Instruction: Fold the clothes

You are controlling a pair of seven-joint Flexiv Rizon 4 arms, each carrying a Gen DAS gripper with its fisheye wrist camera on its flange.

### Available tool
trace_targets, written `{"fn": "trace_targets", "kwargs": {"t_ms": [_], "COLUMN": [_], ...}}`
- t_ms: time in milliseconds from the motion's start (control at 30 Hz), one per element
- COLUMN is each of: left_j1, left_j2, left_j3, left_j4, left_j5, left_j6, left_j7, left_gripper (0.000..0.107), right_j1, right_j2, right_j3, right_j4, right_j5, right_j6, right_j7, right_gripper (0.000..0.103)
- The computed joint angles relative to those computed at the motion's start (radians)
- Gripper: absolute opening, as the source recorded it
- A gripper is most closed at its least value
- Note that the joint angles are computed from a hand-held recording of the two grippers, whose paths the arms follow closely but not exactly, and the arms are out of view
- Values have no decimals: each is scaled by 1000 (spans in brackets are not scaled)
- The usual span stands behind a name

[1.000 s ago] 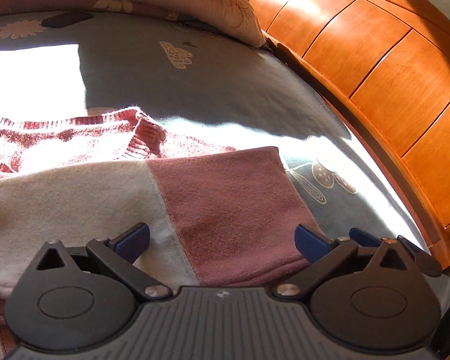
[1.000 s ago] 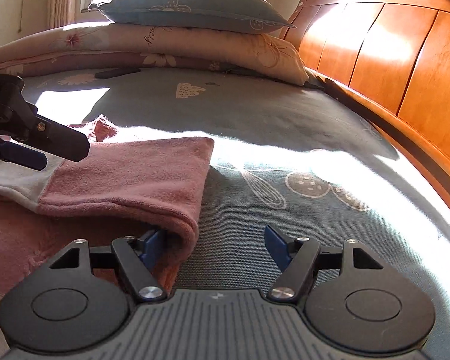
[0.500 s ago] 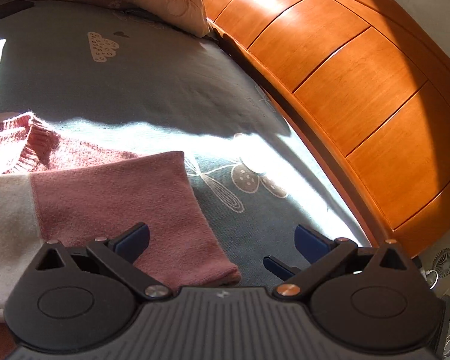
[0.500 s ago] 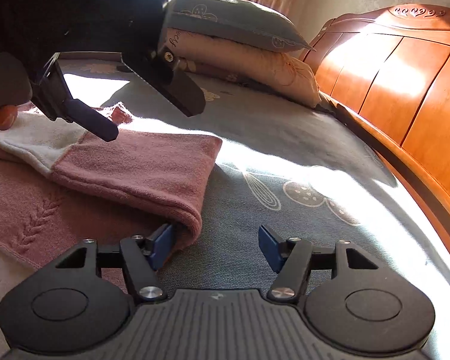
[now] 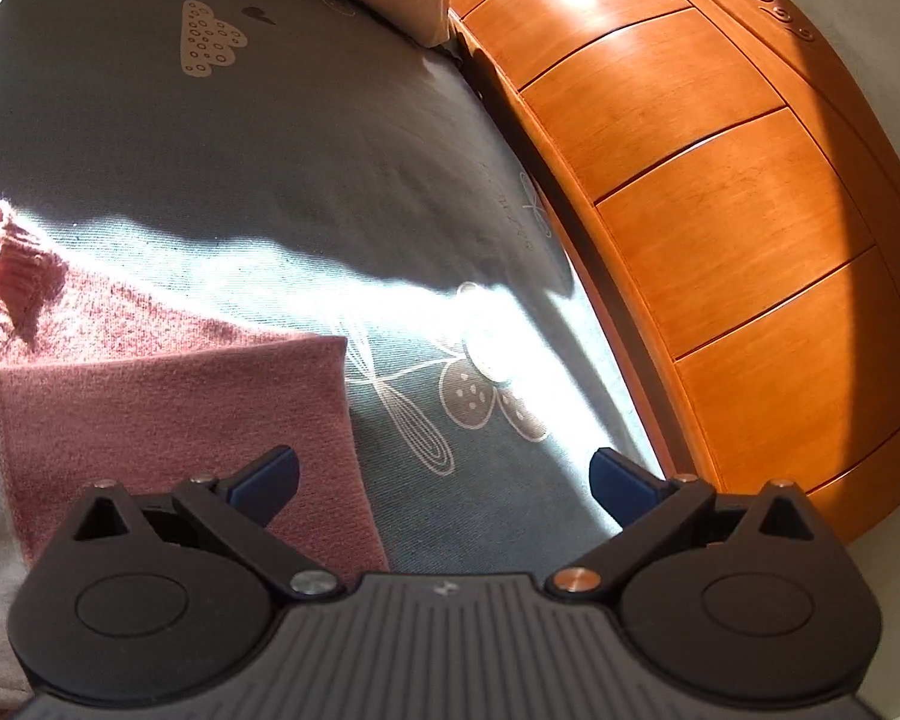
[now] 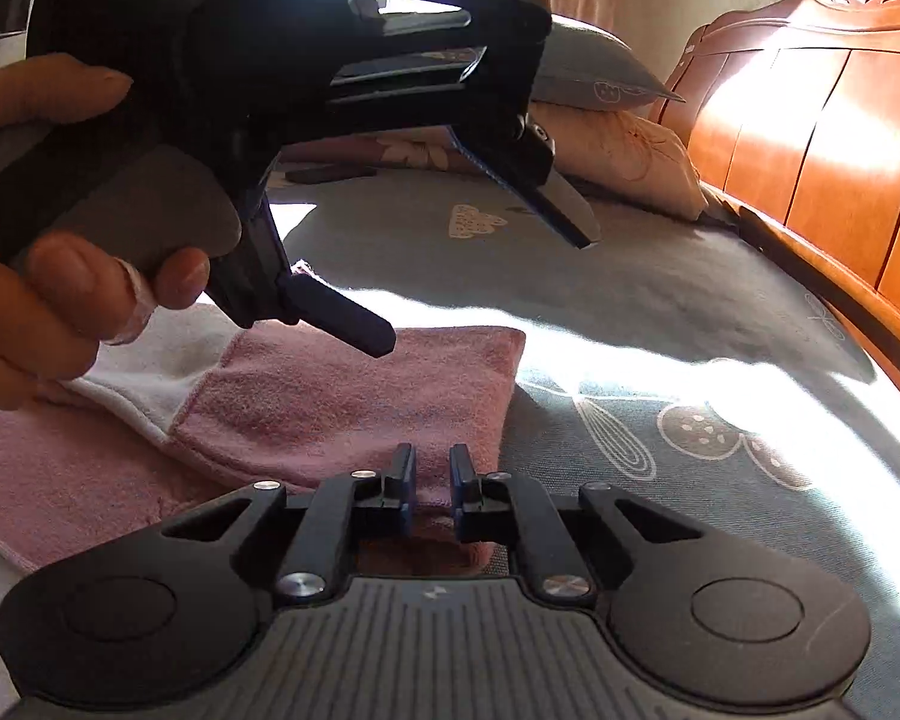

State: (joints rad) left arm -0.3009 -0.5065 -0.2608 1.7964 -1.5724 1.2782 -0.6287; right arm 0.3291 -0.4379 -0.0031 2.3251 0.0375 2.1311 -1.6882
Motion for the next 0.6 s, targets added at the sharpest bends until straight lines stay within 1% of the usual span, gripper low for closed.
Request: {"fn": "trace_targets", "kwargs": {"t_ms": [33,67,100,133,167,233,333,400,500,600], "left_j1": [-2,-2,3,9,15,27,60,78,90,103], "left_j2": [-19,-38,-55,-73,-90,-125,-173,-201,-231,-231], "left_j3": [2,1,-2,-8,-18,-41,-80,-101,-140,-158], "left_j4": [-16,-31,-43,-56,-71,-104,-157,-188,-220,-216], "left_j5": [31,66,102,132,150,171,197,226,237,280], "left_j6": [2,4,1,0,13,42,50,47,99,115], "left_j7": [-23,-50,-79,-100,-108,-117,-135,-144,-110,-128], "left_gripper": [102,102,102,102,102,102,102,102,102,102], "right_j1": [14,1,-31,-71,-83,-51,-5,-13,-59,-71], "right_j2": [-7,-13,-9,-7,-7,-6,-3,-4,-3,-2], "right_j3": [-25,-34,-10,38,53,30,-1,6,37,44], "right_j4": [10,24,27,19,15,14,14,17,20,27], "right_j5": [-16,-69,-86,-69,-62,-42,-3,-6,-43,-59], "right_j6": [6,36,35,24,18,14,12,19,22,30], "right_j7": [19,67,79,59,55,47,21,22,48,58], "right_gripper": [13,13,13,13,13,14,14,14,14,15]}}
